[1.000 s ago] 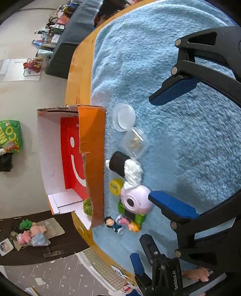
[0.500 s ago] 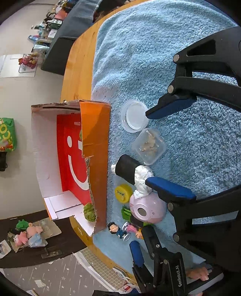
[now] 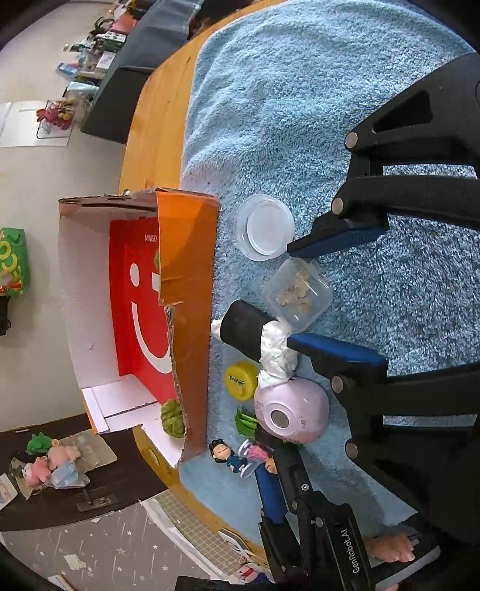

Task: Organize objects
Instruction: 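Grasp the pink-haired doll with the left tool while the right tool grasps the clear plastic box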

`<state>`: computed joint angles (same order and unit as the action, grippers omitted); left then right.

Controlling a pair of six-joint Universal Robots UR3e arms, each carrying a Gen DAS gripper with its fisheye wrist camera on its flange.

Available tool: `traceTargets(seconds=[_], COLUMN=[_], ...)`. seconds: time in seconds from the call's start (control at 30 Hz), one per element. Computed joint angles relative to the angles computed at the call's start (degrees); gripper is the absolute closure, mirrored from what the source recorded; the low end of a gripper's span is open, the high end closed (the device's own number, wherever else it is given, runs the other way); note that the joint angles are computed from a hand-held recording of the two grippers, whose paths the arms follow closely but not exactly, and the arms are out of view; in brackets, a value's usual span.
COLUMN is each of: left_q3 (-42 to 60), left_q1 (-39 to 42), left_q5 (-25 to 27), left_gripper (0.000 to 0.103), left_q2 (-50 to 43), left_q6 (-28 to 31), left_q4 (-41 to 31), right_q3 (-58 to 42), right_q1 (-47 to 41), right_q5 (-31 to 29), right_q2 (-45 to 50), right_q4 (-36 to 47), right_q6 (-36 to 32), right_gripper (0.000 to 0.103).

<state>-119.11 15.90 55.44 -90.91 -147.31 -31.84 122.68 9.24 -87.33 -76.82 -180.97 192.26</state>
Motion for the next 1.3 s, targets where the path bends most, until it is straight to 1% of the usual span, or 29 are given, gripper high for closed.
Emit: traceTargets(seconds=[0.07,0.2,0.3,0.67,0.77,0.87,1.17,1.3], left_q3=[-0.15,-0.36,-0.41,-1.09,-1.59,-2.3,-2.43,-2.98], left_q1=[0.18,0.63,0.95,2.18,3.04,3.94,4.85,5.71], left_q5=[-0.38,-0.95,-0.83,-1.15,-2.11,-3.02,-3.16,-4.15], left_gripper=[0.064,0.074,0.079,0.08,0.08,0.084,0.084,0.084], left_q2=[0.22,0.72,0.73,1.54,2.77,4.43,5.8,7.12], left_q6=[0.29,0.75,0.41,1.6,2.15,2.68,3.67,4.16], left_q4=[-0.3,-0.87,-0.57,-0.85,-1.76,-2.31,-5.07,-5.52], right_q3=[0.13,0.24,0.3,1.22,1.59,1.77,2.54,2.81], right_q1=[0.13,0.06,-0.01,0.05,-0.05,0.2,0.64,0.65], right_q5=[-0.2,-0.04,0.16,-0.01,0.15,-0.22,-0.75,-0.74], right_q2=[-0.07,-0.06,-0.08,-1.08,-1.86,-2.62,-3.82,-4.29], right_q4=[-0.07,-0.31,-0.46,-1.47,-1.64,-1.67,-1.64,-1.66], right_q6=[-0.15,0.0,-0.04,-0.09,-0.06,-0.07,0.24,0.3], right_gripper=[0.062,0.062,0.062,0.062,0.062,0.062,0.062,0.062])
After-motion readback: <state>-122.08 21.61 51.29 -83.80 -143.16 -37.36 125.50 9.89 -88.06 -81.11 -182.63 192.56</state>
